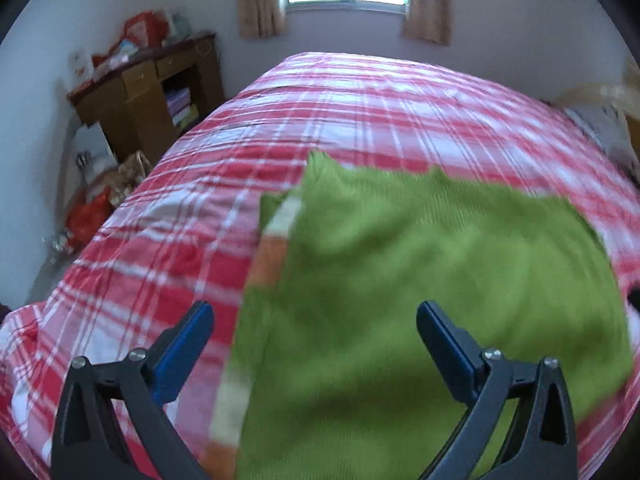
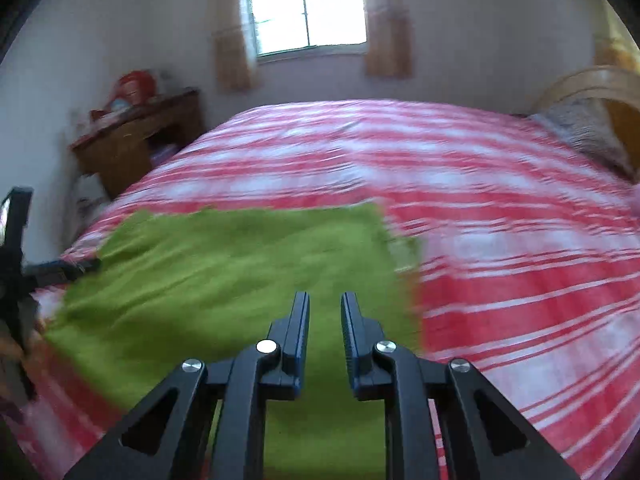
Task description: Fold small clothes
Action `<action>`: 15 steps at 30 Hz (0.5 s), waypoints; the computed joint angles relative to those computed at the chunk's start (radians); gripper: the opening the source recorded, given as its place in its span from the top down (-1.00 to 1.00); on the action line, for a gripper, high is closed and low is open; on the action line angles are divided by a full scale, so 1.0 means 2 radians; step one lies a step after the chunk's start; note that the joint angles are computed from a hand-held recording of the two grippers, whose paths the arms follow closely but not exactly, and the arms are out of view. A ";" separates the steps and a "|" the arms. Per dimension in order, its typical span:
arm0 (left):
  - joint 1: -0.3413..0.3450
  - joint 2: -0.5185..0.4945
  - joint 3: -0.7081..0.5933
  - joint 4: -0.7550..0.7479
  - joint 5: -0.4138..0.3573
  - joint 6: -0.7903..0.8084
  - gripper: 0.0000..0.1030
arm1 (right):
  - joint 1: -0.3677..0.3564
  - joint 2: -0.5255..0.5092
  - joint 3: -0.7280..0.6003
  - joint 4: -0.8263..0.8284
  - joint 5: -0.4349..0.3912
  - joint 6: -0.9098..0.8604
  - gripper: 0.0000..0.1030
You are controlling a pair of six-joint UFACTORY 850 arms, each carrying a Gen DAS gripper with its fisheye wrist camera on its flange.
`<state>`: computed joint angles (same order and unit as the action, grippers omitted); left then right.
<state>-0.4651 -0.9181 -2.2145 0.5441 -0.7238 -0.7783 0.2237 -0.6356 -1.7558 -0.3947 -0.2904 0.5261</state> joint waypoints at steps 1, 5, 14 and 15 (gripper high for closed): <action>-0.005 0.019 0.037 0.031 0.004 -0.026 -1.00 | 0.001 -0.002 -0.001 0.023 -0.006 -0.024 0.68; -0.001 0.086 0.165 0.072 0.031 -0.091 -1.00 | -0.002 -0.001 0.015 0.121 -0.047 -0.123 0.68; 0.024 0.170 0.307 0.089 0.103 -0.168 -1.00 | -0.019 0.079 0.156 0.068 0.034 -0.051 0.68; 0.023 0.170 0.306 0.093 0.093 -0.174 -1.00 | -0.017 0.078 0.156 0.044 0.036 -0.029 0.68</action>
<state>-0.4182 -0.5789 -1.6023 0.7294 -0.5378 -1.1272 0.1889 -0.4789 -1.4429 -0.3075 -0.2177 0.4686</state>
